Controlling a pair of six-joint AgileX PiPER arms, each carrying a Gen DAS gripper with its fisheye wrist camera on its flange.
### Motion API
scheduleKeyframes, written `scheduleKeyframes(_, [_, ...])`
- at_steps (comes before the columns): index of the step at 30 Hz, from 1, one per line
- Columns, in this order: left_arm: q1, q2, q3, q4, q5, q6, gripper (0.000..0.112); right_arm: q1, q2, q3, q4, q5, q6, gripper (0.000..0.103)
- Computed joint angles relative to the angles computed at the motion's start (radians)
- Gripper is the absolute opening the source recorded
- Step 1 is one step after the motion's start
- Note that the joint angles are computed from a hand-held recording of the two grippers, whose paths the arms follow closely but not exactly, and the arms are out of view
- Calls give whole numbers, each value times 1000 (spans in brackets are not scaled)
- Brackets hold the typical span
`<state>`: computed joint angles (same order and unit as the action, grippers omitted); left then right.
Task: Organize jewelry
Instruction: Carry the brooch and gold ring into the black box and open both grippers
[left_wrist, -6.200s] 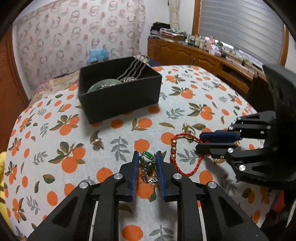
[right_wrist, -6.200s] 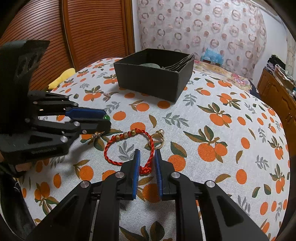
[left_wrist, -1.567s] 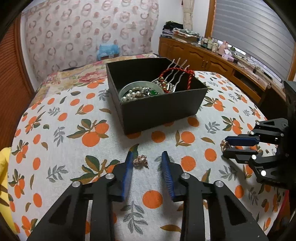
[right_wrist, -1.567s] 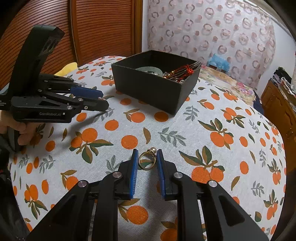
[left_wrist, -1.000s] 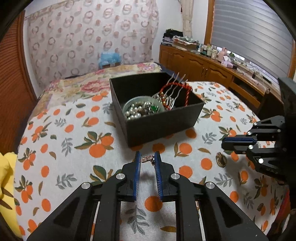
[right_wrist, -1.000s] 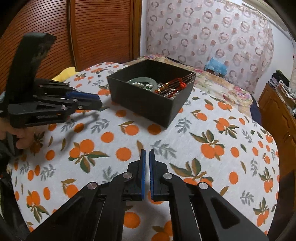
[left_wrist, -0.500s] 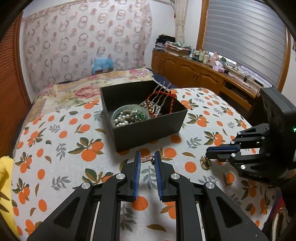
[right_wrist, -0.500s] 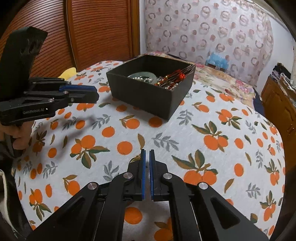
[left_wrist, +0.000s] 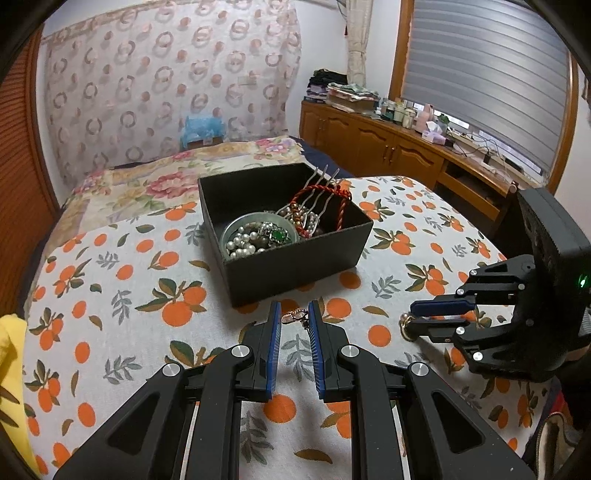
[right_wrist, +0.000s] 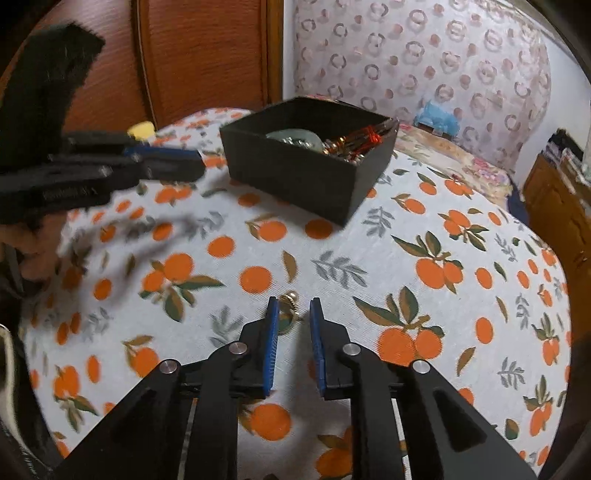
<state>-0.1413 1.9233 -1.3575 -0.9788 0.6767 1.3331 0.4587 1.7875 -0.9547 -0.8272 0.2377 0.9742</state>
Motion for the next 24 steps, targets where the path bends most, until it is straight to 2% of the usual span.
scheduleKeyframes(1, [-1,1,-3,1,1,-2,14,-5,0,-2,17,0,-16,17])
scheduleKeyframes(2, [-1,0,-9,4,3,-5,14,-2,1,-5,-7,15,5,7])
scheduleKeyframes(3, [-3,2,-16,8,4,-10,14,-1,2,-8,-21,22,13,6])
scheduleKeyframes(12, [-27,45,-153,80,16,-110,14,-39,-46,-37,6,12,-78,5])
scheduleKeyframes(18, [-54,122,-322,167,36,-230,14,-93,-42,-168,130,15,-269,5])
scheduleKeyframes(21, [-67,171,-406,216,47,-292,14,-122,13,-277,242,14,-404,5])
scheduleKeyframes(24, [-78,212,-474,258,55,-339,14,-147,104,-424,390,47,-585,5])
